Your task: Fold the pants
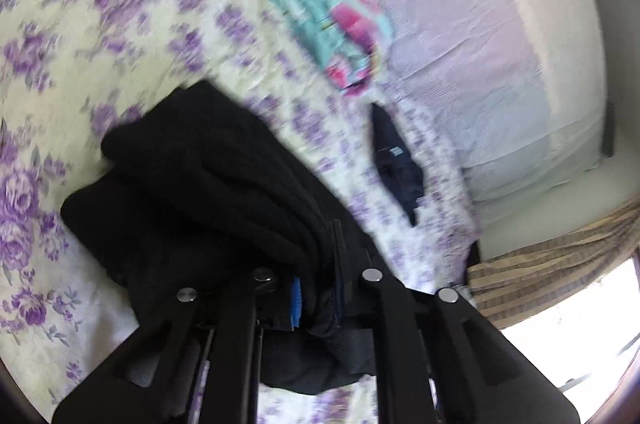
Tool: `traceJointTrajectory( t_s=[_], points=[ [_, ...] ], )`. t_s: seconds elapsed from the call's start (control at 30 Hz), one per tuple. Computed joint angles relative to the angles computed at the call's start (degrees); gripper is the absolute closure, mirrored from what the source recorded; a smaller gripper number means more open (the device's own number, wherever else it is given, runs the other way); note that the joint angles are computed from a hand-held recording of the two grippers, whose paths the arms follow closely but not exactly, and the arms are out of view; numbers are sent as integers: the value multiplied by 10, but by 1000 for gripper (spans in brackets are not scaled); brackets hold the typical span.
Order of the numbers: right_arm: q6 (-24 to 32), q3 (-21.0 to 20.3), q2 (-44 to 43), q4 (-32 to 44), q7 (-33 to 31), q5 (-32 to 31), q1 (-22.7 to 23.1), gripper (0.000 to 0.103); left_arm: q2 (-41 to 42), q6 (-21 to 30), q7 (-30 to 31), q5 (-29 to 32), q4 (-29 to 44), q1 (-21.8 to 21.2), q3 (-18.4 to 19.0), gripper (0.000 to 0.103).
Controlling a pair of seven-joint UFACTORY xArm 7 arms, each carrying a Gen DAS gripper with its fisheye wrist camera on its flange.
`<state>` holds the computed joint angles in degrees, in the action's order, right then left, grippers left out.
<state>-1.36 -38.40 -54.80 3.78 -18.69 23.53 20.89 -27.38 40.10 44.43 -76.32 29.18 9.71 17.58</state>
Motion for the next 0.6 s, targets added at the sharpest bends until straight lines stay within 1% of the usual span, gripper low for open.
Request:
traceJointTrajectory(
  t_s=[0.07, 0.1, 0.17, 0.2, 0.23, 0.3, 0.33, 0.4, 0.43, 0.47, 0.5, 0.53, 0.57, 0.6],
  points=[
    [2, -24, -1, 4, -7, 3, 14, 12, -22, -6, -7, 11, 11, -2, -12, 93],
    [-4, -42, 5, 10, -12, 6, 30, 15, -30, -8, -12, 18, 19, -7, -15, 93],
    [-11, -75, 23, 27, -17, 11, 66, 24, -32, -13, -20, 17, 46, -25, -18, 93],
    [-2, -99, 46, 47, -18, 15, 91, 28, -30, -15, -23, 16, 59, -32, -16, 93],
    [2, -117, 64, 61, -16, 22, 112, 28, -29, -20, -23, 13, 67, -39, -16, 93],
    [1, -191, 79, 97, -20, 44, 183, 29, -25, -34, -28, 9, 88, -52, -20, 93],
    [-4, -220, 82, 117, -22, 52, 216, 41, -18, -42, -32, 8, 99, -59, -23, 93],
    [-10, -259, 84, 158, -29, 52, 276, 63, -12, -48, -43, 17, 111, -65, -23, 93],
    [-12, -272, 88, 182, -33, 48, 306, 65, -12, -56, -53, 24, 113, -66, -27, 93],
    [-16, -281, 105, 209, -34, 43, 335, 65, -8, -64, -57, 29, 116, -70, -28, 93],
    [-7, -291, 139, 246, -32, 38, 367, 62, -3, -75, -61, 37, 118, -71, -31, 93],
    [6, -307, 173, 286, -27, 37, 401, 45, 2, -85, -63, 40, 117, -74, -32, 93],
    [25, -323, 203, 320, -22, 37, 425, 32, 10, -94, -68, 42, 118, -76, -30, 93],
    [35, -333, 230, 347, -16, 39, 442, 25, 18, -95, -67, 40, 118, -80, -25, 93]
  ],
)
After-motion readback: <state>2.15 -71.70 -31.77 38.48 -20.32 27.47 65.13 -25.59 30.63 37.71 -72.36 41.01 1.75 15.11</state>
